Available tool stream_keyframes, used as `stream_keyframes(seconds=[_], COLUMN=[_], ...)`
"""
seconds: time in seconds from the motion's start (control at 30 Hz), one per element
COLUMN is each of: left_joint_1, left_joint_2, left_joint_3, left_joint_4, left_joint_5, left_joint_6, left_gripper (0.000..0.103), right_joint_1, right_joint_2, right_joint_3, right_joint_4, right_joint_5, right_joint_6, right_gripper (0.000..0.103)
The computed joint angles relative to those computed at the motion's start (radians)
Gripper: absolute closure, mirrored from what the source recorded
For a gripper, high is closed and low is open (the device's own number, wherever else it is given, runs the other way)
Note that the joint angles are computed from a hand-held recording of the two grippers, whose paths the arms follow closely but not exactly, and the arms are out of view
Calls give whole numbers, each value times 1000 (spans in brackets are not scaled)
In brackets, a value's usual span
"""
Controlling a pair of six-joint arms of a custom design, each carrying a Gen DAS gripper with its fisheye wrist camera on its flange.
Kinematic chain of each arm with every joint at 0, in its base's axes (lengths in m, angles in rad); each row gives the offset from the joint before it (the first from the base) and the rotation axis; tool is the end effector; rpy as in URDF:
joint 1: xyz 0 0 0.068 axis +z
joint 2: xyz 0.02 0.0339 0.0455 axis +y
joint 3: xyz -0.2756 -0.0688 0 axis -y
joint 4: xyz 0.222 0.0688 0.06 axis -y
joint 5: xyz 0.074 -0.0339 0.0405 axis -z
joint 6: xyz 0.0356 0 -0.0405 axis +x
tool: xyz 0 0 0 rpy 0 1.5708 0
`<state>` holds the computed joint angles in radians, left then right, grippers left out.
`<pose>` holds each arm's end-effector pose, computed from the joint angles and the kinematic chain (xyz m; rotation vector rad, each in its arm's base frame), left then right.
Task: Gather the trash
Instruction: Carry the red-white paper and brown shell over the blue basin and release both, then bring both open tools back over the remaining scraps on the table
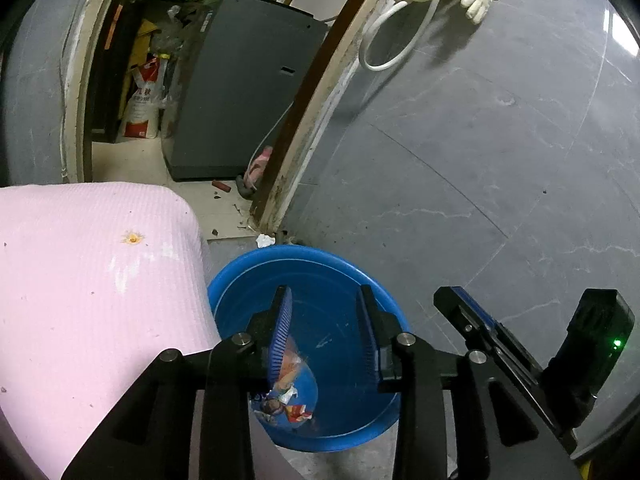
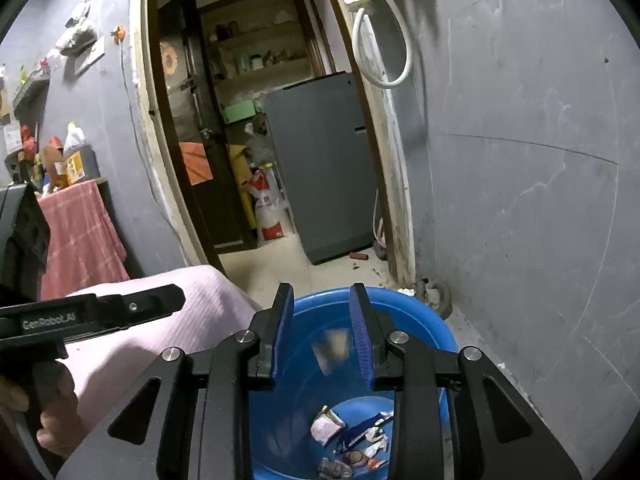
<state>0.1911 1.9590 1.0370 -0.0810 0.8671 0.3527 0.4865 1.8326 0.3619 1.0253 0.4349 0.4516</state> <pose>0.3571 0.0414 0.1461 0.4852 2.2212 -0.8282 0.2449 0.1126 0.1190 0.2386 1.9618 0.1723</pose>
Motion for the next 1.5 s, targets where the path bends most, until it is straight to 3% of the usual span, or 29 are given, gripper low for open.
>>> stream_keyframes(seconds=[0.03, 0.1, 0.23, 0.43, 0.5, 0.57, 0.63, 0.73, 1.13, 1.5], left_joint_1=[3, 15, 59, 133, 169, 217, 254, 308, 534, 720], left_joint_2=[-1, -9, -50, -95, -113, -137, -166, -196, -211, -116], left_joint_3=[2, -2, -40, -80, -94, -128, -169, -194, -225, -61], left_joint_4=[-8, -10, 27, 115, 161, 251, 351, 418, 620, 634], left_joint_5=[1, 8, 23, 31, 47, 59, 53, 46, 136, 230], left_joint_6=[0, 1, 25, -18, -41, -72, -107, -109, -153, -191], left_gripper=[73, 68, 54, 31, 22, 8, 2, 2, 2, 2], right_joint_1=[-2, 0, 11, 63, 88, 111, 134, 177, 369, 493], right_joint_2=[-1, -10, -34, -90, -107, -121, -138, -151, -140, 16], right_joint_3=[0, -1, -1, 3, 7, 15, 27, 50, 211, 418], right_joint_4=[-2, -8, -16, -19, -18, -13, -22, -17, -9, 64], right_joint_5=[-2, 4, 24, 84, 112, 131, 149, 187, 306, 329], right_joint_6=[-1, -5, -17, -70, -86, -101, -115, -146, -300, -424], right_gripper=[76, 64, 61, 38, 23, 21, 15, 0, 0, 0])
